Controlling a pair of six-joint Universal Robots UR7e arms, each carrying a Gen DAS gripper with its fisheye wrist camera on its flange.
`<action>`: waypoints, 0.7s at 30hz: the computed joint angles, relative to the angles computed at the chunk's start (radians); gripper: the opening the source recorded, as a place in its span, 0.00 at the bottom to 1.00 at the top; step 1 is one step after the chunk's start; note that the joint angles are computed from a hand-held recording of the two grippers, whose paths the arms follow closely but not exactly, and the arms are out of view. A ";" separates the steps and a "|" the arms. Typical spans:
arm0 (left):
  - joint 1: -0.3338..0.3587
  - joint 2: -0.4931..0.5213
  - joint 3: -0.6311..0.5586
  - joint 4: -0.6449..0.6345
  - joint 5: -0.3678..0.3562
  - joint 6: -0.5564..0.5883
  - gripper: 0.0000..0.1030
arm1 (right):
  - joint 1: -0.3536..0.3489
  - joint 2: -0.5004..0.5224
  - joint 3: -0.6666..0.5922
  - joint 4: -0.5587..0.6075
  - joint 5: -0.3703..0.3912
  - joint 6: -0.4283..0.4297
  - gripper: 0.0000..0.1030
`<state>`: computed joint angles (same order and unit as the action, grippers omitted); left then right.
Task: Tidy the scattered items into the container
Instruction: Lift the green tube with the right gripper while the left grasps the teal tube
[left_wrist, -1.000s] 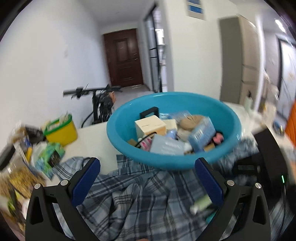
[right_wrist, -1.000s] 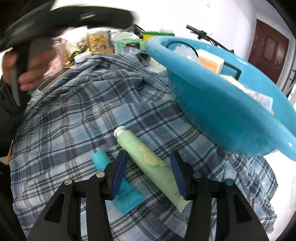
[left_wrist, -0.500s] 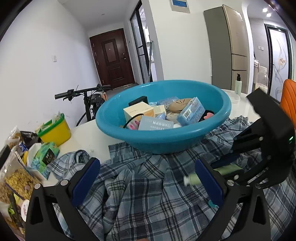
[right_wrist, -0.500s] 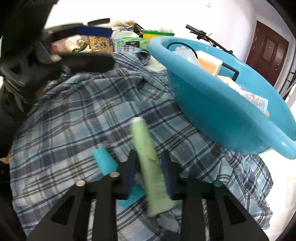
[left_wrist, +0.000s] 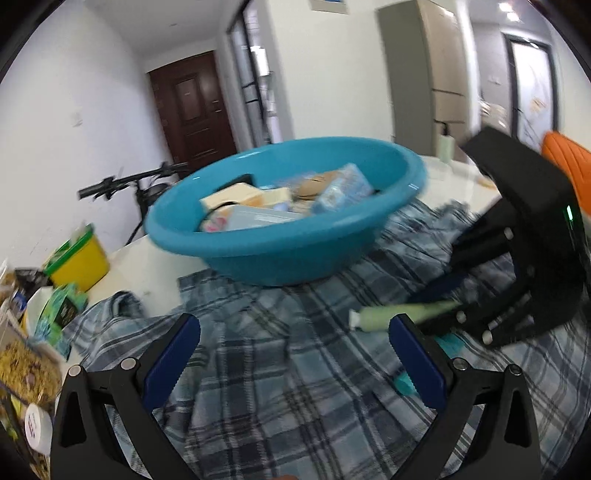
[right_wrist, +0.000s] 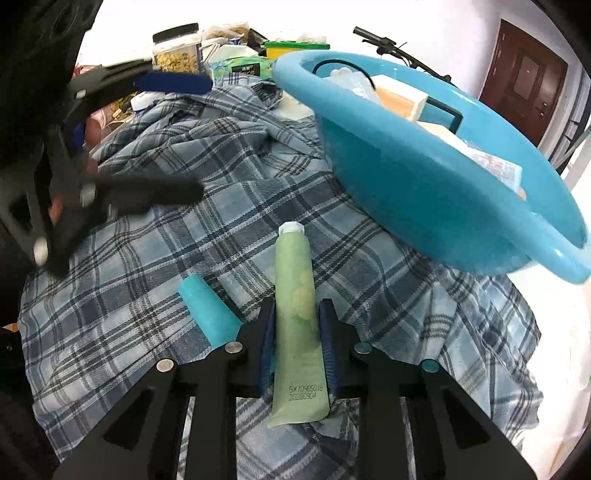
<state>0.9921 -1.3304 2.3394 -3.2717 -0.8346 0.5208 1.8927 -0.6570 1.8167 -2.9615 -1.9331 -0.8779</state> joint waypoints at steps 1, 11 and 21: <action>-0.001 -0.004 0.005 0.019 -0.023 0.013 1.00 | -0.001 -0.012 0.014 -0.011 -0.001 0.004 0.21; -0.044 -0.014 0.036 0.199 -0.169 0.169 1.00 | -0.017 -0.164 0.185 -0.123 0.045 0.057 0.13; -0.005 0.044 -0.051 0.426 -0.229 0.128 0.99 | -0.032 -0.182 0.237 -0.168 -0.005 0.037 0.12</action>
<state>0.9869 -1.2864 2.2886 -2.8454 -1.0632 0.6486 1.8604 -0.8387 2.0541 -3.1291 -1.9378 -0.8411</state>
